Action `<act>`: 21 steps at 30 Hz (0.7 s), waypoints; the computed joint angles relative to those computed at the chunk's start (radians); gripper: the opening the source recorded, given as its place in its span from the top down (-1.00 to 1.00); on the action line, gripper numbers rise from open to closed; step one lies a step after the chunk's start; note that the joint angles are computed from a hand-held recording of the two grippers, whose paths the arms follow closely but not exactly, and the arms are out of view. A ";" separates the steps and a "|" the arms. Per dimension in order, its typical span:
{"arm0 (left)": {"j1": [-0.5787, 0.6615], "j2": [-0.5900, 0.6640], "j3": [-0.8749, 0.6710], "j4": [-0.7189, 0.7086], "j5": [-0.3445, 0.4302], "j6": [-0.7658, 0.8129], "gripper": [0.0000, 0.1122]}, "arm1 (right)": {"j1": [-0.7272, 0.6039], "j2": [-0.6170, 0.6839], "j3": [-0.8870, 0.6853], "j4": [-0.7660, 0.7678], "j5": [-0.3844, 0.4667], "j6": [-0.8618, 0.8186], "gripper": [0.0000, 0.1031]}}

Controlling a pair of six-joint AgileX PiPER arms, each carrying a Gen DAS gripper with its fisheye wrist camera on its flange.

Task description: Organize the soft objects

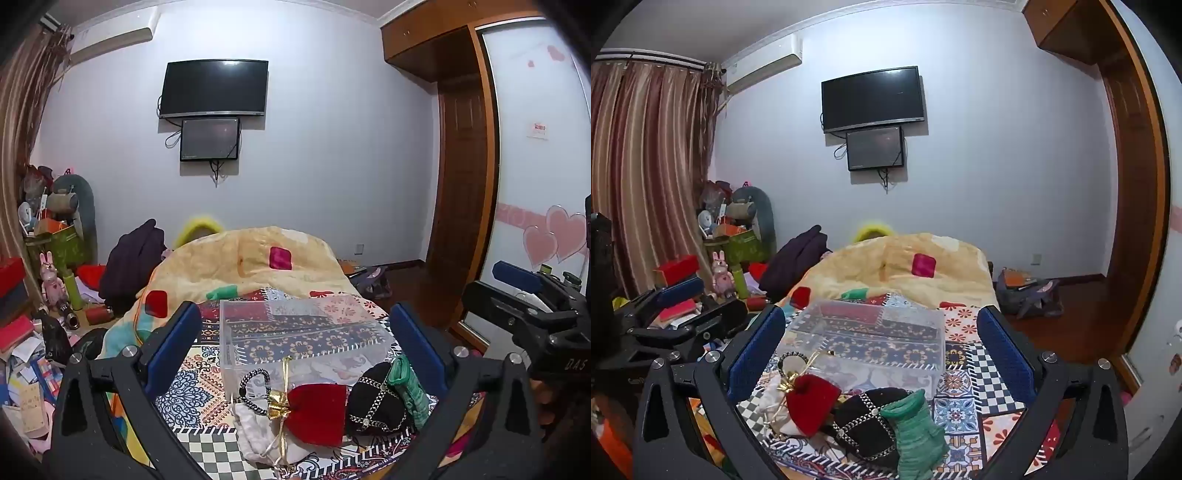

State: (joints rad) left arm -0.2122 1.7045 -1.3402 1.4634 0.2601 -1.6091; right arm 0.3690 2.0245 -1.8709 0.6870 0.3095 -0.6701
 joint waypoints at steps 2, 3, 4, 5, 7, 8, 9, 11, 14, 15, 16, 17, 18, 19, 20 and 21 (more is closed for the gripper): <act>-0.008 -0.002 0.003 0.044 0.011 -0.019 -0.84 | 0.003 -0.001 0.003 -0.012 -0.005 0.008 -1.00; -0.011 -0.003 -0.004 0.018 0.013 0.007 -0.84 | 0.004 -0.002 0.005 -0.017 -0.009 0.012 -1.00; -0.010 -0.004 -0.009 -0.012 0.009 0.036 -0.84 | 0.005 -0.002 0.005 -0.018 -0.011 0.013 -1.00; -0.011 -0.006 -0.011 -0.033 0.009 0.056 -0.84 | 0.005 -0.002 0.005 -0.017 -0.011 0.012 -1.00; -0.004 -0.014 -0.010 -0.066 0.000 0.089 -0.84 | 0.007 -0.003 0.007 -0.021 -0.015 0.017 -1.00; -0.006 -0.016 -0.005 -0.047 0.001 0.069 -0.84 | 0.008 -0.004 0.008 -0.025 -0.017 0.021 -1.00; -0.014 -0.020 0.009 0.010 0.009 0.008 -0.84 | 0.007 0.002 -0.007 -0.043 -0.011 0.039 -1.00; -0.013 -0.026 0.016 0.027 0.010 -0.005 -0.84 | 0.010 -0.010 0.020 0.029 -0.011 -0.031 -1.00; -0.018 -0.026 0.014 0.023 0.015 0.004 -0.84 | 0.008 -0.008 0.023 0.070 -0.016 -0.069 -1.00; -0.017 -0.026 0.013 0.018 0.013 0.009 -0.84 | 0.002 -0.017 0.042 0.129 -0.020 -0.128 -1.00; -0.016 -0.025 0.012 0.016 0.009 0.012 -0.84 | 0.002 -0.018 0.046 0.148 -0.022 -0.147 -1.00; -0.014 -0.025 0.012 0.017 0.007 0.011 -0.84 | 0.002 -0.019 0.047 0.143 -0.022 -0.141 -1.00; -0.015 -0.023 0.012 0.027 0.007 0.001 -0.84 | 0.001 -0.019 0.044 0.137 -0.019 -0.136 -1.00; -0.017 -0.022 0.011 0.027 0.010 0.001 -0.84 | 0.001 -0.020 0.045 0.143 -0.018 -0.141 -1.00; -0.017 -0.022 0.011 0.024 0.010 0.005 -0.84 | -0.001 -0.020 0.047 0.157 -0.018 -0.153 -1.00; -0.015 -0.023 0.011 0.024 0.009 0.004 -0.84 | -0.002 -0.020 0.046 0.158 -0.017 -0.154 -1.00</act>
State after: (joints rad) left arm -0.2275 1.6817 -1.3297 1.4877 0.2686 -1.6049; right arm 0.3673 2.0046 -1.8249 0.8451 0.2930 -0.8244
